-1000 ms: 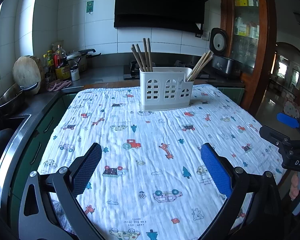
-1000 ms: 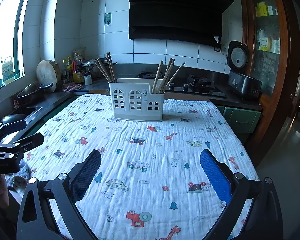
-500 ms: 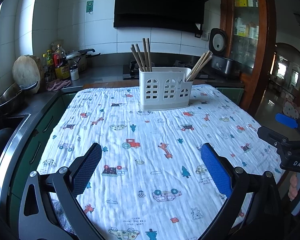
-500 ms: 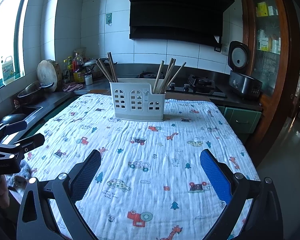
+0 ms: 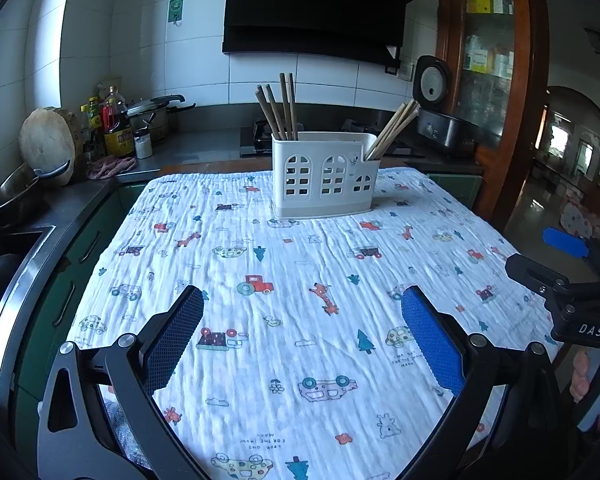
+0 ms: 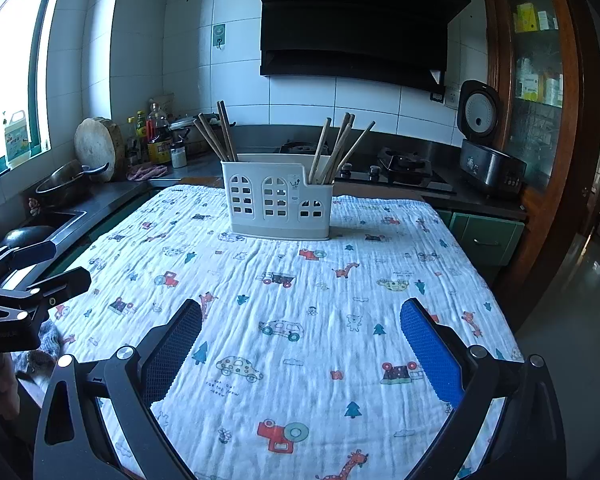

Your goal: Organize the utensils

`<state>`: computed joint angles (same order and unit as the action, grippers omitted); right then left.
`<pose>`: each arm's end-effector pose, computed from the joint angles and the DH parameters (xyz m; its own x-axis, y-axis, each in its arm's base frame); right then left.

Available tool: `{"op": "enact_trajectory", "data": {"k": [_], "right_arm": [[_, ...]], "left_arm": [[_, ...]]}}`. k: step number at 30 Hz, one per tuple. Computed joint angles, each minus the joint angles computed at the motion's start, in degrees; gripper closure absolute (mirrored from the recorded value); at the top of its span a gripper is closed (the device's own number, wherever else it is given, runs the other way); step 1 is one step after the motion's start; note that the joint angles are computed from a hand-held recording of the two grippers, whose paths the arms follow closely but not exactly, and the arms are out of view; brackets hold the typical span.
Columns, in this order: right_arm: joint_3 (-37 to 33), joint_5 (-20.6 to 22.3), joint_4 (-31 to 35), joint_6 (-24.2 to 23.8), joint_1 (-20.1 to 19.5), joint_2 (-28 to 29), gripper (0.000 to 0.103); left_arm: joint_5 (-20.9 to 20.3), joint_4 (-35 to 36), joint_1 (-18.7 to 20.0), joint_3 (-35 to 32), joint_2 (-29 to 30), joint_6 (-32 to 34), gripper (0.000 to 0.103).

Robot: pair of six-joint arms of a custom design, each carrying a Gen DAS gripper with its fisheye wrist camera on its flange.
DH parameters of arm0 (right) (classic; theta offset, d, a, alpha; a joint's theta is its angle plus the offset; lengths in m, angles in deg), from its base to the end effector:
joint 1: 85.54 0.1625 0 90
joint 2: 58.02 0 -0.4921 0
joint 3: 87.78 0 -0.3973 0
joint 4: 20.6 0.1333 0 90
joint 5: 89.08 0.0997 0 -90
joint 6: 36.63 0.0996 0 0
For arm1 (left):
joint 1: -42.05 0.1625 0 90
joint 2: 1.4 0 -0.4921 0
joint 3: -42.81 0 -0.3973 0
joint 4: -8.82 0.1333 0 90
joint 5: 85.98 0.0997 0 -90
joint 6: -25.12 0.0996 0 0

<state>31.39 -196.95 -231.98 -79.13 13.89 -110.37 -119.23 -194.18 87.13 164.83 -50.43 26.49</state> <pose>0.1983 -0.5672 0.2132 -0.6582 -0.3196 0.6816 -0.7320 0.4830 -0.4805 -0.2352 -0.5426 0.1764 -0.7547 0.0194 -0.6557 0.5590 0.5420 -0.6274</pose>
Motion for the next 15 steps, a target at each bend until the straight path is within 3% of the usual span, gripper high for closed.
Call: {"op": "enact_trajectory", "data": {"k": [15], "right_arm": [[0.2,-0.1,0.0,0.3,-0.2,0.5,0.007]], "left_arm": [[0.7,0.9,0.3,-0.5,0.2,-0.2,0.005]]}}
